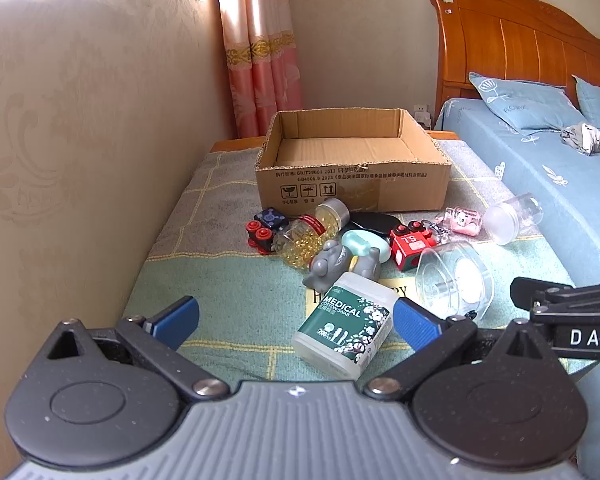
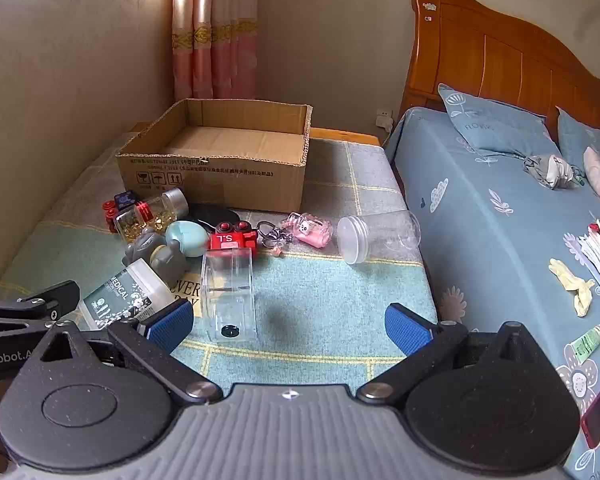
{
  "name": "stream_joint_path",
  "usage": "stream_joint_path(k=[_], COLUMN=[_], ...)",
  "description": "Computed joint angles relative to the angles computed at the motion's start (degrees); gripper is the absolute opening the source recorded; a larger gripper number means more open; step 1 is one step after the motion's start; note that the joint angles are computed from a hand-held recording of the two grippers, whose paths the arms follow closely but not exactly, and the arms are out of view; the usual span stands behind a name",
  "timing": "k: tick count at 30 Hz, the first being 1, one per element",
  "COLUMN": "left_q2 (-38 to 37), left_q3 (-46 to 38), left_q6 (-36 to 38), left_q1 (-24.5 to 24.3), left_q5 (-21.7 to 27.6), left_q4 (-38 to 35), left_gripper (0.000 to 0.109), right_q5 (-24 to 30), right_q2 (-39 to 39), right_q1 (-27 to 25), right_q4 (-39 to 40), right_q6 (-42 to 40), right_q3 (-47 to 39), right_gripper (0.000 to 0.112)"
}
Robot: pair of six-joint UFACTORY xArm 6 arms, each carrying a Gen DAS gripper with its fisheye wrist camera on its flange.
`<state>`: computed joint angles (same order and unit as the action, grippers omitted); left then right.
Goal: Organize rigid objects
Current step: 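Move the left tool toward the white MEDICAL cotton swab bottle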
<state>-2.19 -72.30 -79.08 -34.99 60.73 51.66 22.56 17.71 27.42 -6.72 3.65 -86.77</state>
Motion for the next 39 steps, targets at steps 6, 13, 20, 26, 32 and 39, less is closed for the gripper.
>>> stream_joint_path(k=[6, 13, 20, 26, 32, 39], left_q2=[0.1, 0.1, 0.1, -0.1, -0.3, -1.3], left_q3=[0.0, -0.2, -0.3, 0.1, 0.8, 2.5], left_q6=[0.0, 0.0, 0.3, 0.4, 1.1, 2.9], left_q1=[0.1, 0.2, 0.4, 0.6, 1.3, 2.7], left_q5=[-0.1, -0.1, -0.3, -0.8, -2.7, -7.1], left_q4=[0.0, 0.2, 0.3, 0.3, 0.2, 0.2], left_gripper=[0.102, 0.102, 0.102, 0.102, 0.102, 0.102], right_q5=[-0.1, -0.5, -0.6, -0.7, -1.1, -2.2], right_q2=[-0.1, 0.1, 0.2, 0.1, 0.3, 0.9], right_q1=[0.0, 0.0, 0.1, 0.1, 0.1, -0.1], right_q4=[-1.0, -1.2, -1.5, -1.4, -0.8, 4.5], right_q6=[0.6, 0.5, 0.6, 0.5, -0.1, -5.2], right_q3=[0.0, 0.0, -0.2, -0.2, -0.4, -1.0], right_gripper=[0.103, 0.103, 0.103, 0.103, 0.103, 0.103])
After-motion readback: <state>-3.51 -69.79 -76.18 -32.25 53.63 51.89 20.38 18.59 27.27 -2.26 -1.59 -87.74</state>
